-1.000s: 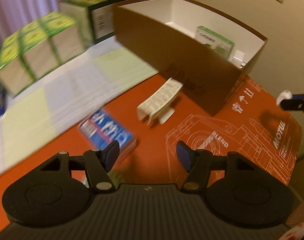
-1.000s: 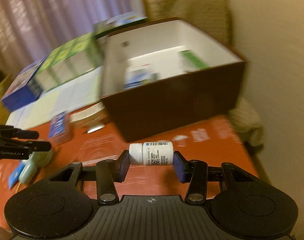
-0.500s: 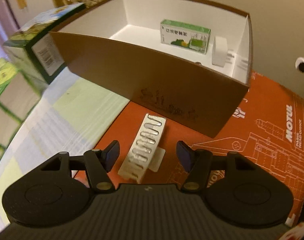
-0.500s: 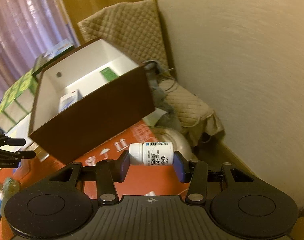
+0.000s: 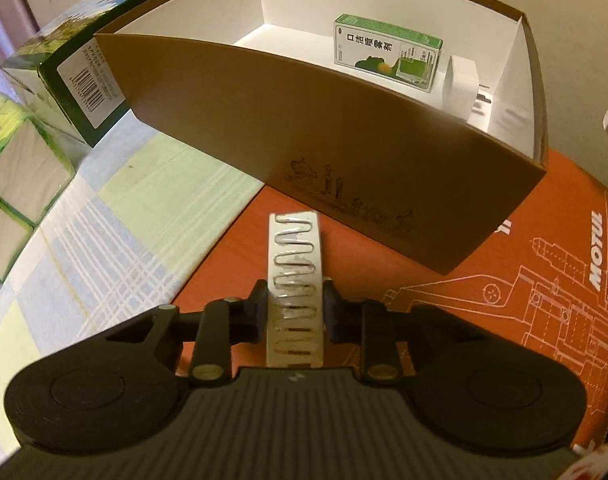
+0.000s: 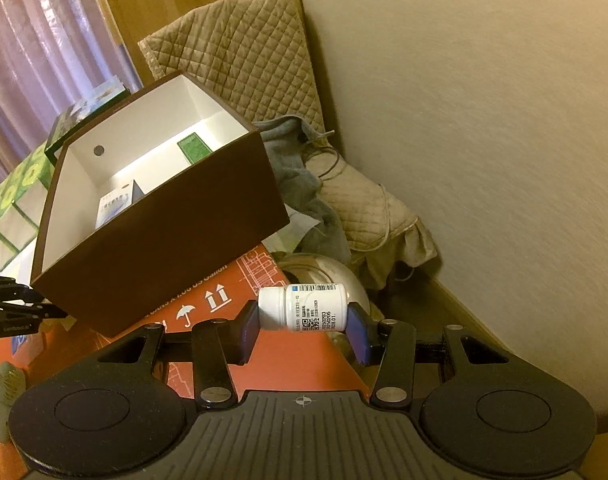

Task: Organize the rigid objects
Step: 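Grasp the white comb-like holder with the left gripper while the right gripper carries the bottle, then lower the holder and pill bottle into the open box and release both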

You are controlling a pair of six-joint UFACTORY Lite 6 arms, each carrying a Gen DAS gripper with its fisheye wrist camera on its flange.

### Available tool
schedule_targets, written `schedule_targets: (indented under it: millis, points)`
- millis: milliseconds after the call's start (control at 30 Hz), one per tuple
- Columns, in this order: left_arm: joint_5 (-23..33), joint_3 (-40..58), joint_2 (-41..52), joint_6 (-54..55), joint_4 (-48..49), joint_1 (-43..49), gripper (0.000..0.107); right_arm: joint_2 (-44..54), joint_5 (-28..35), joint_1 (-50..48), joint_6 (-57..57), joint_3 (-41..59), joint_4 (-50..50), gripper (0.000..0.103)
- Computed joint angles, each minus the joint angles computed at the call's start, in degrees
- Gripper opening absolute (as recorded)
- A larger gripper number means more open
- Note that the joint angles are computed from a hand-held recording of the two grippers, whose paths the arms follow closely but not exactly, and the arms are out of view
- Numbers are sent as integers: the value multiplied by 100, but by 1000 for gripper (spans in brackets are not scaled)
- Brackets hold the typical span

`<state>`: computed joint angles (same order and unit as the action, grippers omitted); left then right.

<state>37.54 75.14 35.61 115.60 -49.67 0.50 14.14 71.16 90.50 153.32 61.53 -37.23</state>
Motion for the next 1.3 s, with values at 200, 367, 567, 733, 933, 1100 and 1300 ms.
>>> schedule_targets:
  millis: [200, 367, 567, 733, 933, 1100, 1300]
  points:
    - [-150, -367, -286, 64, -245, 24, 23, -121, -90, -61, -67, -160, -143, 43]
    - [-48, -576, -653, -123, -415, 128, 23, -296, -108, -90, -145, -337, -290, 43]
    - [166, -903, -1430, -624, -393, 339, 23, -666, -2, -160, -429, -552, -579, 43]
    - [298, -1068, -2144, -1275, -262, 370, 23, -1041, 14, -379, -977, -674, -1080, 43]
    - [458, -1108, -2846, -2348, -129, 56, 23, -1410, -571, -1082, -1922, -767, -1970, 43]
    - [233, -956, -2983, -3321, -15, -609, 23, -1476, -1604, -2051, -2779, -728, -2638, 43]
    - [-378, -409, -2491, -4604, 322, -1580, 23, -1095, -3086, -3425, -3753, -417, -3149, 43]
